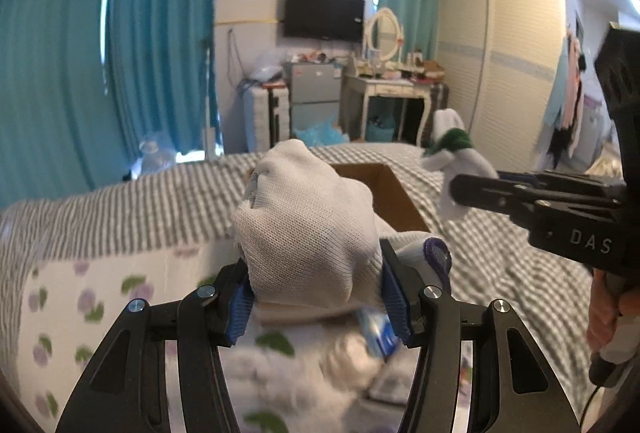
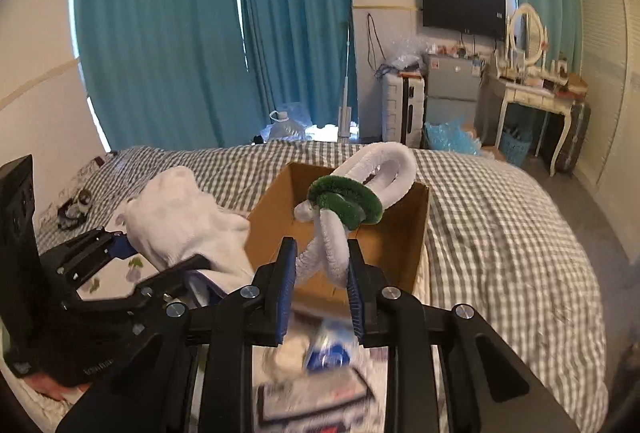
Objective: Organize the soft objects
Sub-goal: 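Carry the socks and plush toy into the cardboard box and open both tools, then move both tools back toward the floral tissue pouch and white cloth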
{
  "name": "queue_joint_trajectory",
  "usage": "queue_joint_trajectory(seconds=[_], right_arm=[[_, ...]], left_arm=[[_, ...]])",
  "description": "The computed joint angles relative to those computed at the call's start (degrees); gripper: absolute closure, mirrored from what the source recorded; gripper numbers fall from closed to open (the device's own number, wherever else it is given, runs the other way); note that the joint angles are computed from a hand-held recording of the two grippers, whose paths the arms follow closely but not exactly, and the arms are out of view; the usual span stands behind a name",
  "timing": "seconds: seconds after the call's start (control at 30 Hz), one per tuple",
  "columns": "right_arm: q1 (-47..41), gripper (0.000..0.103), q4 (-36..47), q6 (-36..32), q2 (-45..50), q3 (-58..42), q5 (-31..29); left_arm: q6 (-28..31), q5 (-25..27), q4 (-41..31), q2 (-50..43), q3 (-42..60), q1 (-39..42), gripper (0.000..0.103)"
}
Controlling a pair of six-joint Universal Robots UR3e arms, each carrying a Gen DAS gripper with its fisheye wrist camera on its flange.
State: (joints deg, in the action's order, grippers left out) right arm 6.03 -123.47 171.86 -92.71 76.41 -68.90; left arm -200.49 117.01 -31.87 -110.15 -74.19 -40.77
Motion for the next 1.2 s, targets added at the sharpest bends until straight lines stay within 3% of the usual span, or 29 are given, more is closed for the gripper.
queue_joint_trajectory(seconds=[0.13, 0.27, 0.3, 0.4, 0.47, 0.5, 0.7, 0.8, 0.9, 1.0, 1.1, 1.2], right_arm=[[-1.54, 0.078, -1.19, 1.37, 9.88, -6.79, 2.31], [-1.83, 0.071, -2.32, 2.61, 18.47, -11.91, 1.79], [-2.05, 0.070, -2.71, 2.60, 19.54, -12.27, 2.00], [-2.21, 0.055, -4.25, 2.87, 22.71, -12.98, 2.23], [-2.29, 0.044, -6.38, 3.19, 23.10, -11.74, 1.17], [-2.37, 0.036, -6.96, 3.38, 23.48, -11.66, 0.99], [-3.10, 0.022, -5.40, 3.24, 20.63, -11.74, -0.97], [-2.20, 0.020, -0.38, 1.75, 17.87, -14.84, -4.60], [-2.69, 0.020, 3.84, 0.59, 13.31, -16.62, -4.63], [-2.39, 0.015, 9.43, 0.43, 7.73, -19.05, -6.06], [-2.58, 0.015, 15.49, -0.24, 2.36, -21.05, -5.73], [-2.19, 0.014, 19.91, -1.03, -4.20, -21.40, -6.33]], left_arm=[[4.01, -6.98, -1.77, -6.98, 8.06, 5.57, 0.047], [6.41, -10.69, -3.80, -13.76, 15.18, 8.74, 0.043], [6.79, -11.16, -3.63, -15.17, 16.12, 9.23, 0.037], [7.17, -11.46, -1.48, -17.70, 16.48, 10.05, 0.033], [6.56, -9.46, -2.64, -19.49, 18.37, 9.83, 0.020], [6.31, -8.31, -2.25, -19.75, 18.24, 9.54, 0.019], [5.37, -4.59, 0.00, -15.60, 13.06, 8.18, 0.019], [5.80, -1.02, 1.21, -9.73, 7.65, 5.96, 0.019], [5.87, 1.82, -0.62, -4.67, 5.82, 3.88, 0.019], [5.73, 10.41, -1.88, 0.08, 5.50, -1.03, 0.019], [6.13, 14.33, 0.58, 5.46, 2.44, -4.56, 0.019], [4.42, 18.53, -2.35, 9.55, 2.96, -8.86, 0.015]])
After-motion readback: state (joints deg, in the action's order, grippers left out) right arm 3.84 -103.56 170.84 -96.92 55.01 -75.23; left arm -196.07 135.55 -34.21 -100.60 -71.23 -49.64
